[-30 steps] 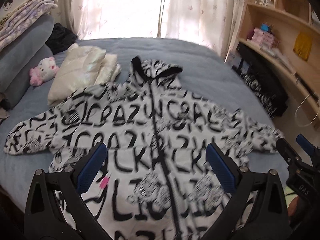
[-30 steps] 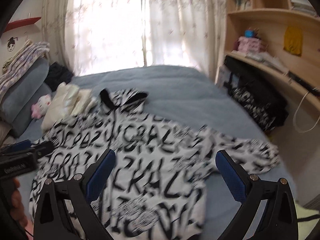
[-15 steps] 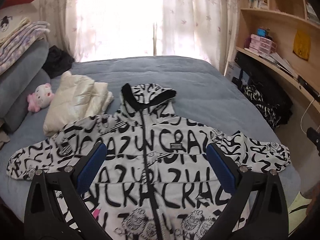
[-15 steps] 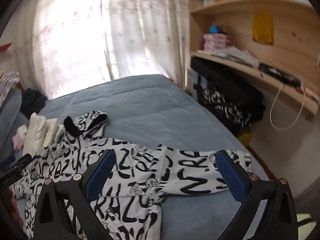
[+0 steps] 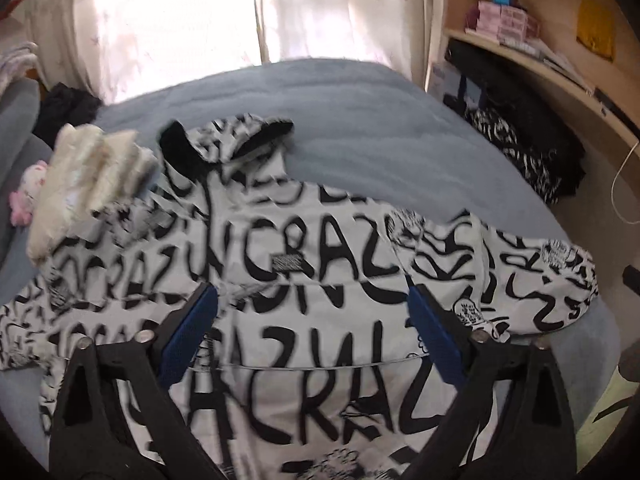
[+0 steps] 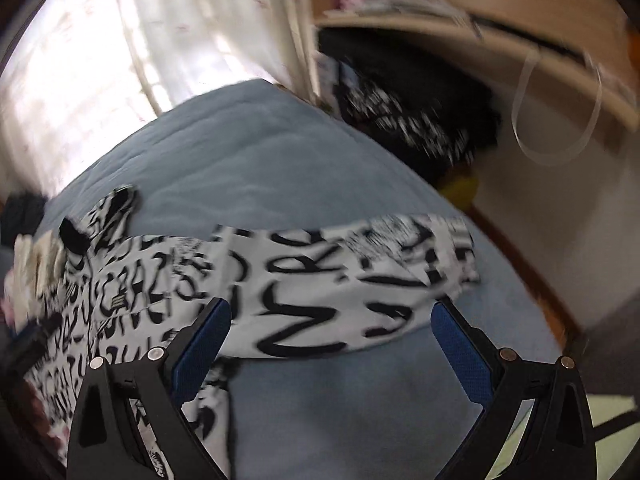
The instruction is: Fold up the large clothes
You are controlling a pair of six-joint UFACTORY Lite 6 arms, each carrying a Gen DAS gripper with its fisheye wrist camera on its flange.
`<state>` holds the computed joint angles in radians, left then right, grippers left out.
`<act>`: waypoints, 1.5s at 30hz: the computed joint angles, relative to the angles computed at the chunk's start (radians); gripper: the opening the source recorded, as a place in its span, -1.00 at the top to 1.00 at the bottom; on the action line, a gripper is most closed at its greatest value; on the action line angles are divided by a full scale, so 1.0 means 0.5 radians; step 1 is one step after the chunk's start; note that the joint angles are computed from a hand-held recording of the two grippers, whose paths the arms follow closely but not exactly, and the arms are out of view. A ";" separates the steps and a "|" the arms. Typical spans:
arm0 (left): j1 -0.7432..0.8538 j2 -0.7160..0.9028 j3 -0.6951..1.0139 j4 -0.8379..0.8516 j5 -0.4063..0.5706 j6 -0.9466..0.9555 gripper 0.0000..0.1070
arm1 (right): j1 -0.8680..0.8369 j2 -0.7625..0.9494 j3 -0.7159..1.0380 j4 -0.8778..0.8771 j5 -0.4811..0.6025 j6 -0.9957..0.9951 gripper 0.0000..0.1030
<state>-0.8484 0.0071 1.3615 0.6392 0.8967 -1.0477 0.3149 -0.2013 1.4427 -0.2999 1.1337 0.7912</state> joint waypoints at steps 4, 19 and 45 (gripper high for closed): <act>0.034 0.255 0.005 -0.136 -0.165 0.062 -0.58 | -0.601 -0.172 -0.506 0.410 -0.294 -0.388 -0.97; 0.064 0.593 0.042 -0.307 -0.551 0.103 -0.58 | -1.597 0.312 -1.198 1.637 -1.056 -1.499 -0.44; 0.398 0.145 -0.045 -0.274 -0.290 0.273 0.49 | -0.150 0.469 0.279 0.270 -1.058 -0.260 0.77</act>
